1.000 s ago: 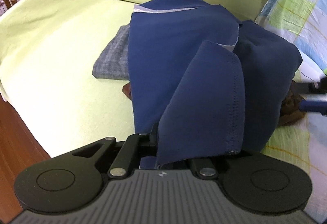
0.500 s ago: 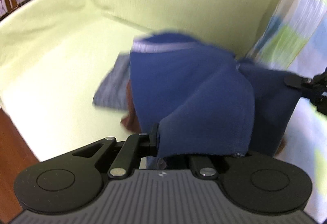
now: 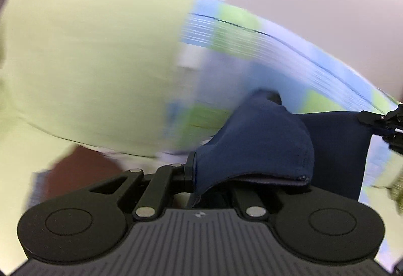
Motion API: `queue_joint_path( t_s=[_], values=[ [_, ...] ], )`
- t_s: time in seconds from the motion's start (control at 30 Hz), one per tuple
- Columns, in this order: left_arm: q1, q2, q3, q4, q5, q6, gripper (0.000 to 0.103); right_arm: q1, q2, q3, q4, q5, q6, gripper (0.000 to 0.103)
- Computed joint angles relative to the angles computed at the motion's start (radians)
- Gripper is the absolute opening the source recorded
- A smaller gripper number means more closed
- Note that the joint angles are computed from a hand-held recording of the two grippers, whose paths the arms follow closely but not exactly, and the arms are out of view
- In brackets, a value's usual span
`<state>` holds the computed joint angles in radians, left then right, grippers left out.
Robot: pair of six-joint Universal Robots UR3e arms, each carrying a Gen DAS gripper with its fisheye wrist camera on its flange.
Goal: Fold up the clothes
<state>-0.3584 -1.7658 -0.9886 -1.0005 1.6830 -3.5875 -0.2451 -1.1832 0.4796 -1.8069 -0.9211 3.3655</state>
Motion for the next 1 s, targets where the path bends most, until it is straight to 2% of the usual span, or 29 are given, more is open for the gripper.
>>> queue_joint_path(
  t_s=[0.03,0.07,0.1,0.13,0.17,0.23,0.33,0.4,0.47,0.53,0.6,0.67,0.73,0.77,0.8,0.83,0.87,0.93,1.0],
  values=[
    [-0.054,-0.047,0.028,-0.004,0.011,-0.046,0.002,-0.044,-0.01,-0.052,0.1,-0.017,-0.072,0.009],
    [-0.081,-0.07,0.022,-0.011,0.019,-0.093,0.003,-0.069,-0.016,-0.061,0.141,-0.034,-0.114,0.014],
    [-0.121,-0.113,0.025,-0.029,0.024,-0.173,0.003,-0.117,-0.045,-0.029,0.2,-0.073,-0.194,0.018],
    [-0.135,-0.136,0.027,-0.056,0.02,-0.214,0.003,-0.171,-0.087,0.045,0.237,-0.132,-0.279,0.032],
    [-0.168,-0.184,0.032,-0.119,0.017,-0.293,0.003,-0.208,-0.13,0.15,0.228,-0.168,-0.324,0.05],
    [-0.236,-0.279,0.089,-0.26,0.038,-0.386,0.003,-0.283,-0.206,0.359,0.201,-0.278,-0.44,0.051],
    [-0.323,-0.398,0.241,-0.469,0.111,-0.458,0.003,-0.488,-0.347,0.667,0.214,-0.243,-0.598,0.052],
    [-0.354,-0.456,0.334,-0.578,0.137,-0.494,0.003,-0.61,-0.393,0.774,0.304,-0.229,-0.688,0.053],
    [-0.374,-0.497,0.408,-0.643,0.161,-0.484,0.003,-0.671,-0.408,0.829,0.347,-0.249,-0.751,0.053],
    [-0.395,-0.581,0.569,-0.739,0.206,-0.44,0.007,-0.757,-0.447,0.909,0.419,-0.207,-0.856,0.053],
    [-0.407,-0.628,0.661,-0.797,0.24,-0.403,0.012,-0.764,-0.444,0.909,0.474,-0.149,-0.892,0.053],
    [-0.414,-0.634,0.685,-0.826,0.253,-0.423,0.012,-0.729,-0.42,0.903,0.512,-0.069,-0.919,0.053],
    [-0.401,-0.579,0.581,-0.788,0.255,-0.472,0.013,-0.659,-0.38,0.893,0.486,-0.011,-0.894,0.053],
    [-0.389,-0.533,0.49,-0.739,0.257,-0.49,0.019,-0.604,-0.36,0.885,0.453,0.02,-0.85,0.053],
    [-0.374,-0.48,0.385,-0.683,0.265,-0.513,0.026,-0.547,-0.331,0.87,0.408,0.046,-0.798,0.052],
    [-0.362,-0.447,0.312,-0.646,0.28,-0.524,0.042,-0.513,-0.309,0.856,0.373,0.058,-0.765,0.052],
    [-0.351,-0.432,0.272,-0.633,0.296,-0.526,0.049,-0.49,-0.301,0.855,0.346,0.063,-0.744,0.052],
    [-0.326,-0.406,0.208,-0.612,0.309,-0.519,0.048,-0.403,-0.268,0.854,0.227,0.065,-0.661,0.052],
    [-0.285,-0.337,0.046,-0.462,0.265,-0.481,0.048,-0.296,-0.183,0.792,0.104,0.042,-0.596,0.053]
  ],
)
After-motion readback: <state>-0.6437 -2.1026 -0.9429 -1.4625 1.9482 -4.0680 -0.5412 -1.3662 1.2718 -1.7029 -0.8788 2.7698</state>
